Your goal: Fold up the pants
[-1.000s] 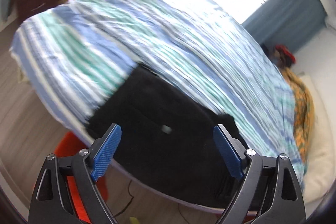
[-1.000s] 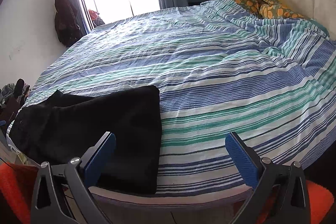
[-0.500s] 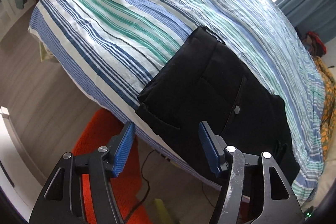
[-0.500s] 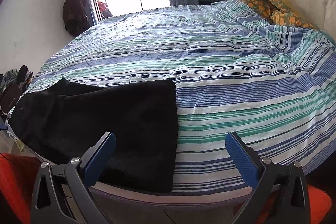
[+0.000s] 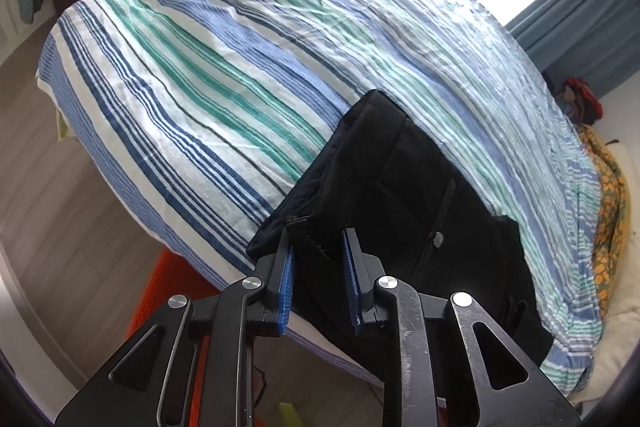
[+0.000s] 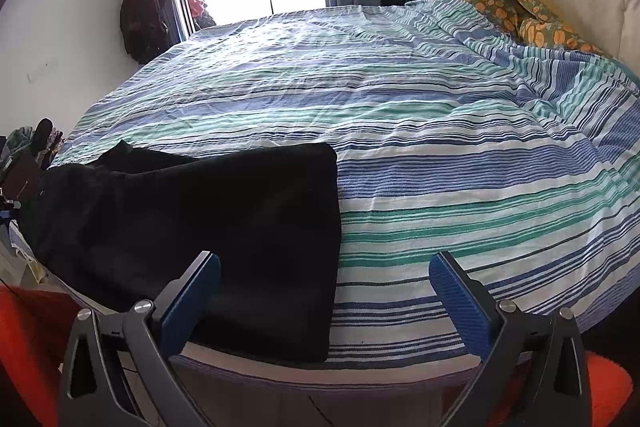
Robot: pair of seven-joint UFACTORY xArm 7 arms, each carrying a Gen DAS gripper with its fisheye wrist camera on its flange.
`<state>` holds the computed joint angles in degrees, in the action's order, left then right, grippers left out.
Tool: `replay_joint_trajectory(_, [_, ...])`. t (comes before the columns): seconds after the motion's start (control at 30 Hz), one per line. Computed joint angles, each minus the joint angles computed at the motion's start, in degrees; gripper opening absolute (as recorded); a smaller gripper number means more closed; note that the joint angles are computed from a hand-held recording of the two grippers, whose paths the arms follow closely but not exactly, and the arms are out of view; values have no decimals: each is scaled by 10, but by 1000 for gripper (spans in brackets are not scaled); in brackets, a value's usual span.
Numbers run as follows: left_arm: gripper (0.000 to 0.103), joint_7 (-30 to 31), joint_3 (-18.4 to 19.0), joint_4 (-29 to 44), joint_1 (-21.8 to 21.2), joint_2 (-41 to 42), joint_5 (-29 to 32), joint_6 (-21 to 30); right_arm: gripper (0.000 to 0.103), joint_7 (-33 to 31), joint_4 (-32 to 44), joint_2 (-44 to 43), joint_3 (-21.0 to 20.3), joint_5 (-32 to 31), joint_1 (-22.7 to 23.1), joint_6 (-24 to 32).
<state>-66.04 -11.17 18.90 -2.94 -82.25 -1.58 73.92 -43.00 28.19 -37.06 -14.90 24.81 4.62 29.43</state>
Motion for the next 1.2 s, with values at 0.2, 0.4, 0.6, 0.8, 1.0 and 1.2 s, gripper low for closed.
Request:
replay_joint_trajectory(0.2, [47, -57, -18, -32, -1, -75, -20, 18, 103, -11, -10, -17, 2, -8, 0, -1])
replay_joint_trajectory(0.4, [45, -99, -37, -62, -24, -130, -34, 31, 103, -2, -1, 3, -1, -4, -1, 3])
replay_joint_trajectory(0.6, [45, -152, -40, -126, -36, -194, -49, -5, 103, 1, 6, 9, -3, 9, -5, 10])
replay_joint_trajectory(0.8, [62, -195, -26, -196, -57, -280, -51, -46, 103, 10, 7, 14, -1, 6, -17, 14])
replay_joint_trajectory(1.0, [39, -208, -42, -191, -80, -273, -34, -39, 103, 19, 12, 22, 1, 9, -21, 13])
replay_joint_trajectory(1.2, [22, -187, -61, -98, -69, -130, -9, -42, 103, 4, 16, 12, -11, 23, -11, 17])
